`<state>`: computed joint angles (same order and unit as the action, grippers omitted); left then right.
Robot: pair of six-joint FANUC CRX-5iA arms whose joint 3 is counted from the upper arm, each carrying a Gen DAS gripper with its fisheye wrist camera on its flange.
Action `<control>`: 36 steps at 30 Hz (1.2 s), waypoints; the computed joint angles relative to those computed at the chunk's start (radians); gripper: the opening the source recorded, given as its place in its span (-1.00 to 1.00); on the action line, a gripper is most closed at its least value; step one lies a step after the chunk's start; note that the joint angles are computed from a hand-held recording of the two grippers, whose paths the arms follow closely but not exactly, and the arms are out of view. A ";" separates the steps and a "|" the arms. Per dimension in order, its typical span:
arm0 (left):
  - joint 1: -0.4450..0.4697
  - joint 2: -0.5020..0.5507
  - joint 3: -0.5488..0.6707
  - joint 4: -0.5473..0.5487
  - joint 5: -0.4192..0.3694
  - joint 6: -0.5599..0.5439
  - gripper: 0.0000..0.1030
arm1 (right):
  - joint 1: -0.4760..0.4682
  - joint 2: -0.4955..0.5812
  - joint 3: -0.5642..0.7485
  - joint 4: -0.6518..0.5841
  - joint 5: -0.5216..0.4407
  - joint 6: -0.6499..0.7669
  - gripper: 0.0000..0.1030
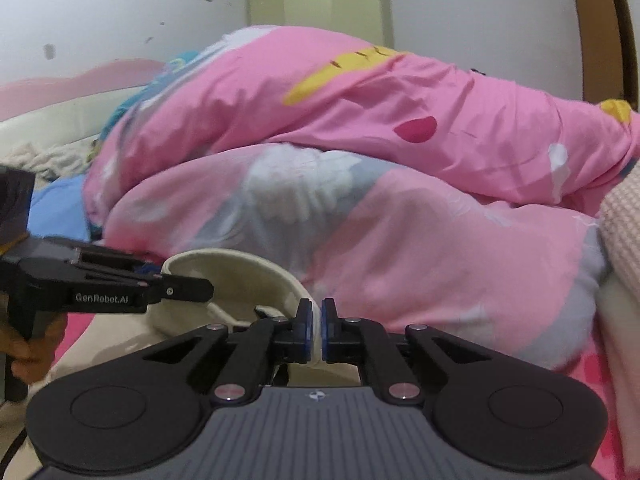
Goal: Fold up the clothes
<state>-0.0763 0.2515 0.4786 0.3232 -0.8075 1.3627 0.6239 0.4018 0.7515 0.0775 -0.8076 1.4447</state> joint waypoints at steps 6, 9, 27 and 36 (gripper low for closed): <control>0.006 -0.090 -0.144 0.056 -0.011 -0.059 -0.69 | 0.050 -0.151 -0.252 0.047 0.055 -0.009 -0.93; 0.017 -0.142 -0.230 0.104 -0.002 -0.105 -0.61 | 0.069 -0.179 -0.327 0.083 0.055 -0.022 -0.94; -0.061 -0.071 -0.102 -0.185 -0.012 0.192 0.09 | 0.055 -0.245 -0.386 -0.017 0.035 0.038 -0.86; -0.060 -0.116 -0.214 -0.151 0.067 0.095 0.11 | 0.068 -0.212 -0.343 0.111 0.098 -0.254 -0.84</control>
<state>-0.1368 0.1355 0.2645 0.1726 -0.7408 1.4573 0.6920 0.1902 0.4083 0.1882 -0.7100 1.1906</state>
